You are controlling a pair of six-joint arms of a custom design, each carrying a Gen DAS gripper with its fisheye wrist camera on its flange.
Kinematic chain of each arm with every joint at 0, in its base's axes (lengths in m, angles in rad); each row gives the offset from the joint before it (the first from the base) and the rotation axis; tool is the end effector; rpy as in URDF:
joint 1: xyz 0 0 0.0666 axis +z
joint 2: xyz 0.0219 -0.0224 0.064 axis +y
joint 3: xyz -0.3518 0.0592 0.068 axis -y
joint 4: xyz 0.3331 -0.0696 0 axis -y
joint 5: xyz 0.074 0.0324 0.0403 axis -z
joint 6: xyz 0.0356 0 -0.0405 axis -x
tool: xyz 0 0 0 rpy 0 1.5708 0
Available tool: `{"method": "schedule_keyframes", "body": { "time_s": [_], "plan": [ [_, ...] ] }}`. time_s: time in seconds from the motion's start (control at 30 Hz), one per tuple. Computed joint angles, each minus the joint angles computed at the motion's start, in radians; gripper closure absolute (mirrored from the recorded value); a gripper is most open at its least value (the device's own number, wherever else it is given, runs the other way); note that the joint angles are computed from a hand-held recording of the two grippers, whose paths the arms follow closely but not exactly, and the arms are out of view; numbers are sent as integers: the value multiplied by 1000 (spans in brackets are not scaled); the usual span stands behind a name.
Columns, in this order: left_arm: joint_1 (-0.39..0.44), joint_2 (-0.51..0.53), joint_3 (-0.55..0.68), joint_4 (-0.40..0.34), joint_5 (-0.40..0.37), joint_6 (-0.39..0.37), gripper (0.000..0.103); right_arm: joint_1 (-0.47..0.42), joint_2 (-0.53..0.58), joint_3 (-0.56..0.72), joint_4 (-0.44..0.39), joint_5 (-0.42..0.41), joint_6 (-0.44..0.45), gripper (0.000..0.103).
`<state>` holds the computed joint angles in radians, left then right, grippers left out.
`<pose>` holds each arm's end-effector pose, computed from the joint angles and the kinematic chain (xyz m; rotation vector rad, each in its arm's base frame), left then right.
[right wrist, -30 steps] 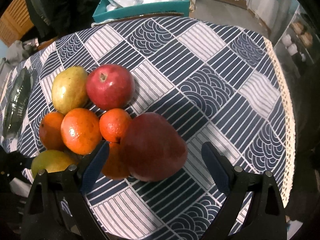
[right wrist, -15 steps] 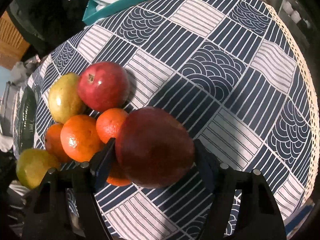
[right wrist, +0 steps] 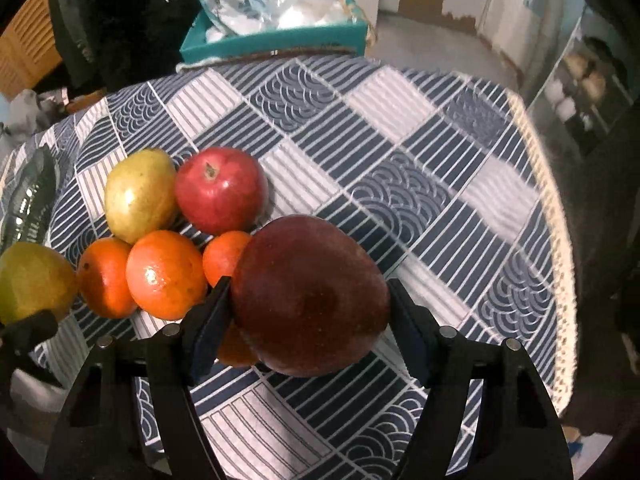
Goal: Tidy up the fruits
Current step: 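Grasp the large red mango with the right tool while the left tool grasps the yellow-green pear, then carry the red mango and the pear over the glass bowl with both tools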
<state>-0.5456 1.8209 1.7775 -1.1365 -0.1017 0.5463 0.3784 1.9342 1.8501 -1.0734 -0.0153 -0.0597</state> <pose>0.4711 -0.2822 0.3389 -0.0287 2.7509 -0.1631 0.5447 0.2167 0.3068 -0.4388 2.7024 0.1452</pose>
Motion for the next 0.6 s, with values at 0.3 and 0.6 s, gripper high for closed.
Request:
{"method": "schedule_keyframes", "body": {
  "time_s": [0.3,0.6],
  "plan": [
    [19,-48,-16,14,-51,-2,35,21,-70,-31,61,24,7,29],
    [35,-103,-35,25,-91,-2,35,39,-127,-43,105,19,10,29]
  ]
}}
